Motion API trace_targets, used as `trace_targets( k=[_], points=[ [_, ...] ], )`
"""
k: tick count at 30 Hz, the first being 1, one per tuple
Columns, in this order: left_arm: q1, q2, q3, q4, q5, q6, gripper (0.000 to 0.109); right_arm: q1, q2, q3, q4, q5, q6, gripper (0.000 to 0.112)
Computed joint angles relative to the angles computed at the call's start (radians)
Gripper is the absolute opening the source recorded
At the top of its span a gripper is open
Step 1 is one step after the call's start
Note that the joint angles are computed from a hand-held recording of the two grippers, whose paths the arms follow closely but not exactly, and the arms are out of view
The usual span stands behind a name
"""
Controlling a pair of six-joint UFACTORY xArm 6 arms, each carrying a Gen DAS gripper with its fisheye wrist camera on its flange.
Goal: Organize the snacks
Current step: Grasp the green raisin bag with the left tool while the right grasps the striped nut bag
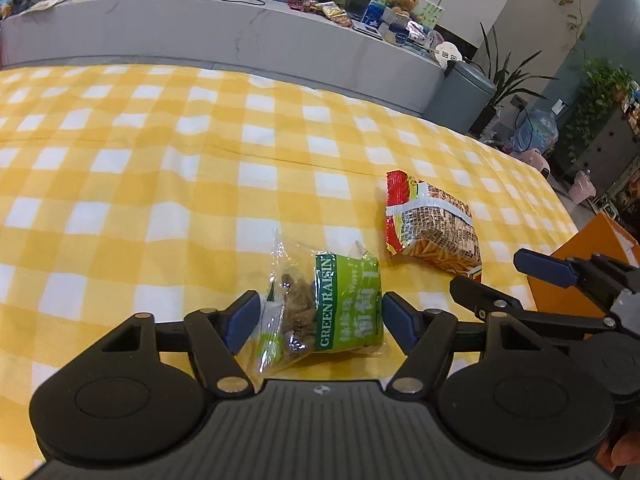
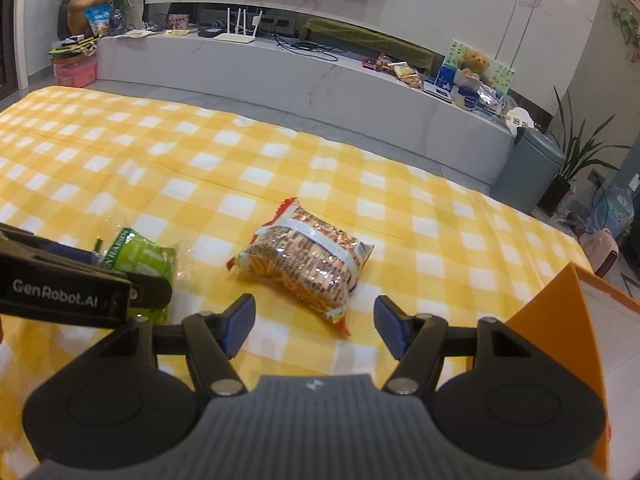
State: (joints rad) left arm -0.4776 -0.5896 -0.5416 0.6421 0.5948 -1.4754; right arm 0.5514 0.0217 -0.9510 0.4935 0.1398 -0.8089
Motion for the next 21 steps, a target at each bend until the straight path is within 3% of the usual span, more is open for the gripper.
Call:
trace_targets(
  k=[4,11,18,21],
  points=[
    [-0.004,0.012,-0.016,0.0,0.001,0.0,0.059,0.001,0.017,-0.016,0.028,0.005,-0.035,0.066],
    [-0.031,0.02,-0.043,0.019,0.067,-0.031,0.054,0.018,0.026,-0.032,0.068,-0.019,-0.109,0.067],
    [-0.001,-0.041,-0.037,0.038,0.136,-0.064,0.054,0.05,0.071,-0.12,0.258,-0.02,-0.329,0.093],
    [0.015,-0.054,-0.032,0.021,0.143,-0.057,0.054,0.039,0.12,-0.192,0.235,0.063,-0.346,0.098]
  ],
)
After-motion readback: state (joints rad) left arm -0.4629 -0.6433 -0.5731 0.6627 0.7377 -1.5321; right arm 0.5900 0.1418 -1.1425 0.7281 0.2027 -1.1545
